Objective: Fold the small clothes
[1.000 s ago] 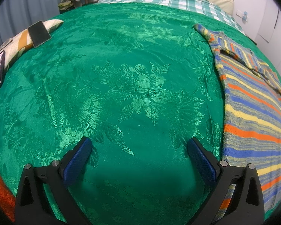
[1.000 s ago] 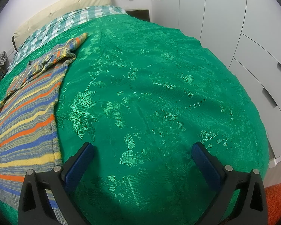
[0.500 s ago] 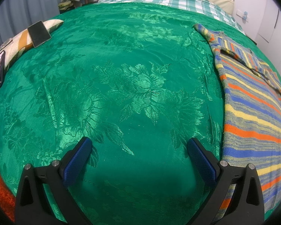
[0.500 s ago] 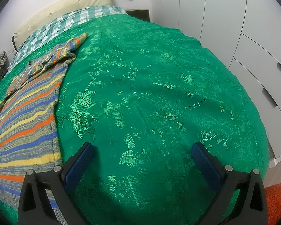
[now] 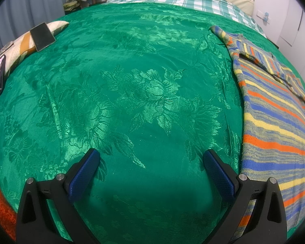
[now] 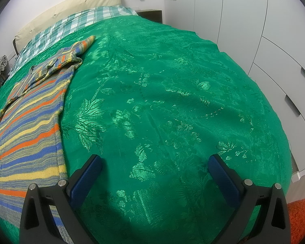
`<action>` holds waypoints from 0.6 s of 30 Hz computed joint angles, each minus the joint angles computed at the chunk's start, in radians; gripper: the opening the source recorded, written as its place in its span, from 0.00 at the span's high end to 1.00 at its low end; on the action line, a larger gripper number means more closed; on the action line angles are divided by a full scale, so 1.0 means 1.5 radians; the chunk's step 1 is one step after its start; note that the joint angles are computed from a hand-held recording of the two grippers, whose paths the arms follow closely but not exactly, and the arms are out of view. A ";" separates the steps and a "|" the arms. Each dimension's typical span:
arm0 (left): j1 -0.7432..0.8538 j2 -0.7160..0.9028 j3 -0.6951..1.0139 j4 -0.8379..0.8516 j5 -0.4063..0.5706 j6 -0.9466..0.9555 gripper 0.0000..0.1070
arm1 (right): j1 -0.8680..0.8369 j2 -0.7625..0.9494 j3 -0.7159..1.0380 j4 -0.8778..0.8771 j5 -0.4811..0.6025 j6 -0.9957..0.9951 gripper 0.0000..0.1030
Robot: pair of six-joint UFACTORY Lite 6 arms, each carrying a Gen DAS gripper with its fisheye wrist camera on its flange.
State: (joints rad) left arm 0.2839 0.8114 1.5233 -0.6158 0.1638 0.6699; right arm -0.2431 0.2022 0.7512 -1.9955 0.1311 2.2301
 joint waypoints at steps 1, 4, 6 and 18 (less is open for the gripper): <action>0.000 -0.001 -0.001 -0.003 -0.001 0.003 0.05 | 0.000 0.000 0.000 0.000 0.000 0.000 0.00; -0.001 -0.001 -0.003 0.006 -0.005 -0.005 0.05 | 0.000 0.000 0.000 0.000 0.001 0.000 0.00; -0.001 -0.001 -0.002 0.007 -0.005 -0.006 0.04 | 0.001 0.000 -0.001 0.001 0.001 -0.001 0.00; -0.002 -0.001 -0.003 0.012 -0.006 -0.011 0.04 | 0.002 0.001 0.000 0.001 0.002 -0.001 0.00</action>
State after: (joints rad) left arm 0.2806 0.8100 1.5188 -0.5980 0.1545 0.6536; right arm -0.2406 0.2042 0.7510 -1.9945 0.1345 2.2292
